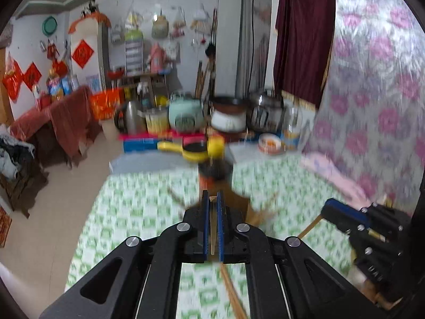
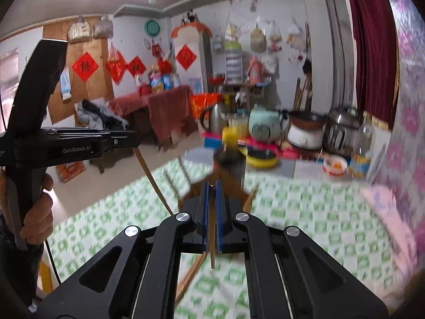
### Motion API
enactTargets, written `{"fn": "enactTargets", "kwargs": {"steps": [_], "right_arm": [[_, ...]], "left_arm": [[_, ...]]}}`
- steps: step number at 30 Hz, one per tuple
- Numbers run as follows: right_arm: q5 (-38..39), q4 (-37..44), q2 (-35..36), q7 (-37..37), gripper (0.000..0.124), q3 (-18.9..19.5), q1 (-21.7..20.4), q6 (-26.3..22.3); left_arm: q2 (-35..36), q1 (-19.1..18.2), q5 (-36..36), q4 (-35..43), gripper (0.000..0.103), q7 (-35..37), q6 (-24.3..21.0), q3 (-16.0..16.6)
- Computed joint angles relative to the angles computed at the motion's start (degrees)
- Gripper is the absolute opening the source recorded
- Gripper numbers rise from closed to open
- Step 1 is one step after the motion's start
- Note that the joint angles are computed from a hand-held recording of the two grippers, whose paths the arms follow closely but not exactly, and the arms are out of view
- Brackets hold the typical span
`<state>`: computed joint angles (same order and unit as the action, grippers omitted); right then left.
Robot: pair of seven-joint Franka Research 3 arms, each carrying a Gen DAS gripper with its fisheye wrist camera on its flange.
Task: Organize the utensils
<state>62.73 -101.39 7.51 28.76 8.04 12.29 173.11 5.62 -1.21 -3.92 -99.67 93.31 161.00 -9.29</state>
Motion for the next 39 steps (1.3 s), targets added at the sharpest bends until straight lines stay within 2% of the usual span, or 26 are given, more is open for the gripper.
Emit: {"fn": "enactTargets", "kwargs": {"steps": [4, 8, 11, 12, 13, 15, 16, 17, 18, 20, 21, 22, 24, 26, 28, 29, 30, 32, 34, 35, 37, 39], "right_arm": [[-3.3, 8.3, 6.4, 4.2, 0.006, 0.4, 0.1, 2.5], [-9.6, 13.2, 13.3, 10.5, 0.006, 0.3, 0.9, 5.8], [-17.0, 15.6, 17.2, 19.3, 0.007, -3.2, 2.3, -0.7], [-17.9, 15.4, 17.5, 20.4, 0.009, -2.8, 1.6, -2.3], [-17.9, 14.6, 17.3, 20.4, 0.012, -1.8, 0.7, -2.0], [-14.7, 12.1, 15.7, 16.4, 0.021, 3.3, -3.5, -0.5], [-10.8, 10.3, 14.3, 12.2, 0.034, 6.9, -6.4, 0.6], [-9.1, 9.2, 13.5, 10.3, 0.04, 8.4, -7.6, 1.6], [-5.7, 7.7, 12.4, 6.8, 0.05, 10.5, -9.2, 3.0], [-0.7, 5.1, 10.5, 2.1, 0.06, 12.1, -10.4, 4.5], [2.6, 3.6, 9.5, -0.4, 0.069, 12.9, -11.0, 5.0], [5.2, 2.8, 9.0, -2.4, 0.08, 13.2, -11.3, 5.3], [11.6, 0.4, 7.6, -6.7, 0.094, 13.8, -12.1, 5.0], [15.5, -3.0, 6.1, -7.8, 0.097, 13.1, -12.0, 3.7], [15.4, -6.1, 5.3, -5.3, 0.097, 11.3, -10.7, 3.2], [12.8, -8.3, 4.9, -1.9, 0.097, 9.8, -9.4, 3.3], [9.5, -9.9, 4.6, 1.4, 0.097, 8.2, -8.0, 3.4], [-5.0, -15.1, 3.7, 14.9, 0.097, 1.6, -2.4, 4.0], [-14.6, -18.7, 3.0, 23.0, 0.097, -2.4, 0.9, 4.6], [-16.8, -20.2, 2.6, 24.3, 0.097, -2.6, 0.9, 4.4], [-15.9, -22.2, 1.7, 22.8, 0.097, -0.7, -1.2, 3.4], [-8.5, -22.8, 1.0, 16.3, 0.097, 2.3, -3.9, 1.6]], "left_arm": [[4.8, -0.7, 5.3, 7.0, 0.006, -4.8, 1.5, 0.7], [10.5, -0.3, 6.7, 11.2, 0.006, -7.0, -0.5, 0.1], [13.8, 1.1, 5.0, 12.8, 0.006, -5.8, -4.9, -1.3], [14.0, 1.9, 4.0, 12.4, 0.011, -4.8, -5.6, -1.9], [14.0, 2.8, 2.6, 11.8, 0.016, -3.5, -6.3, -2.6], [12.6, 3.3, 1.6, 8.2, 0.054, -3.2, -3.4, -2.5], [11.3, 3.1, 2.1, 5.7, 0.06, -4.2, -0.8, -1.8], [10.2, 3.3, 2.1, 3.7, 0.068, -4.4, 1.0, -1.7], [9.7, 3.4, 1.9, 2.8, 0.074, -4.5, 1.9, -1.8], [7.8, 4.9, -0.8, -0.6, 0.082, -2.5, 3.9, -3.0], [7.2, 5.0, -1.4, -1.7, 0.086, -2.4, 4.5, -3.1], [6.1, 5.0, -1.7, -3.7, 0.087, -2.5, 5.4, -2.9], [4.9, 4.4, -0.8, -6.2, 0.091, -3.9, 6.4, -1.8], [3.5, 4.2, -0.3, -9.6, 0.092, -5.0, 6.8, -1.1], [2.6, 4.0, -0.1, -12.3, 0.093, -6.1, 6.4, -0.6], [2.1, 4.1, -0.6, -13.8, 0.093, -5.9, 6.3, -0.6], [1.7, 4.3, -1.5, -15.2, 0.093, -5.3, 6.1, -0.8], [0.6, 4.6, -3.8, -18.8, 0.093, -3.2, 5.4, -1.1], [0.2, 4.2, -4.8, -21.1, 0.093, -2.7, 4.8, -0.8], [-0.2, 4.4, -6.9, -22.6, 0.093, -1.3, 4.2, -1.1], [-0.7, 4.8, -13.7, -24.5, 0.093, 3.4, 2.8, -1.9], [-1.1, 4.9, -21.1, -26.1, 0.093, 8.8, 0.7, -2.3]]}}
